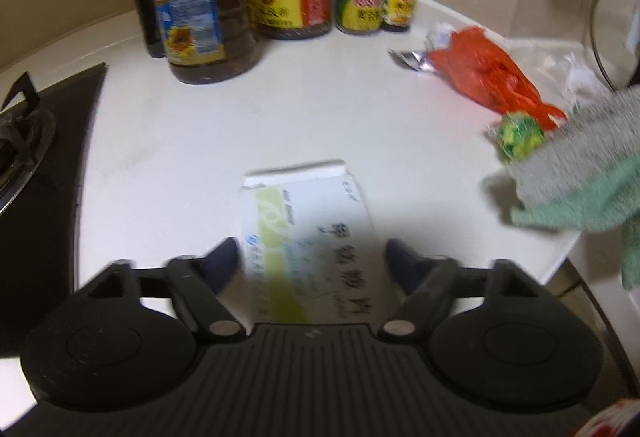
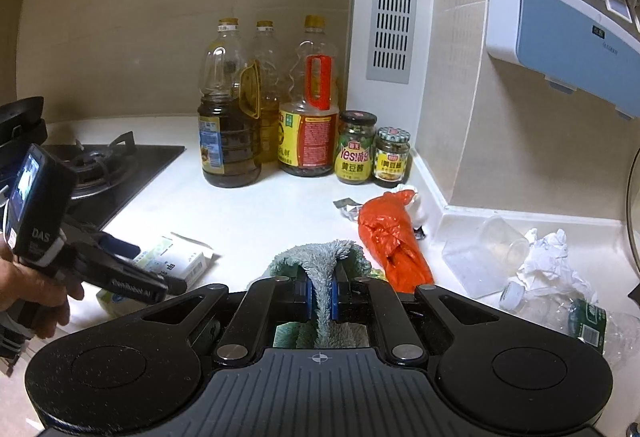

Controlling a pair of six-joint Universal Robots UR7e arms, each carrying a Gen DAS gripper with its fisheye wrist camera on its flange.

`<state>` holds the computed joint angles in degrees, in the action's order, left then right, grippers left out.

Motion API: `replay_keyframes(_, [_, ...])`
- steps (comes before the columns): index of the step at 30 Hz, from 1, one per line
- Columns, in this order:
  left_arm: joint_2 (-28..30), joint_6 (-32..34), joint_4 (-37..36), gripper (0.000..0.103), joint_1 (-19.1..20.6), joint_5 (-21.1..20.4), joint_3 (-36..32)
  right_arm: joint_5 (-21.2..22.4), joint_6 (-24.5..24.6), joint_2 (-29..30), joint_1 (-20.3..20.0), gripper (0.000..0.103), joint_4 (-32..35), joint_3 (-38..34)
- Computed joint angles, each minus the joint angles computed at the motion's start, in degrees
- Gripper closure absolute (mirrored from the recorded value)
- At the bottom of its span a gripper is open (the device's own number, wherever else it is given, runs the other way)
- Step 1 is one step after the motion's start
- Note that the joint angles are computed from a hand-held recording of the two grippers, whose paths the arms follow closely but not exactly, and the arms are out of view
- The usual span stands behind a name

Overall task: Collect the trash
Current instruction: 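Carry the towel and medicine box down over the wastebasket with both tools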

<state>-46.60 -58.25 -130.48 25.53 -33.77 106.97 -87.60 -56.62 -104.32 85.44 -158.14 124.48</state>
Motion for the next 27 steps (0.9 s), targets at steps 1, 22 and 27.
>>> replay_keyframes(1, [-0.2, 0.3, -0.1, 0.03, -0.2, 0.0, 0.3, 0.0, 0.1, 0.2, 0.0, 0.095, -0.1, 0.0])
replay_keyframes(22, [-3.9, 9.1, -14.6, 0.031, -10.2, -16.1, 9.5, -3.4, 1.0, -12.2, -3.7, 0.095, 17.1, 3.9])
replay_keyframes(27, [-1.9, 10.3, -17.2, 0.031, -10.6, -20.4, 10.3, -5.8, -0.1, -15.8, -5.3, 0.094, 21.2, 6.4])
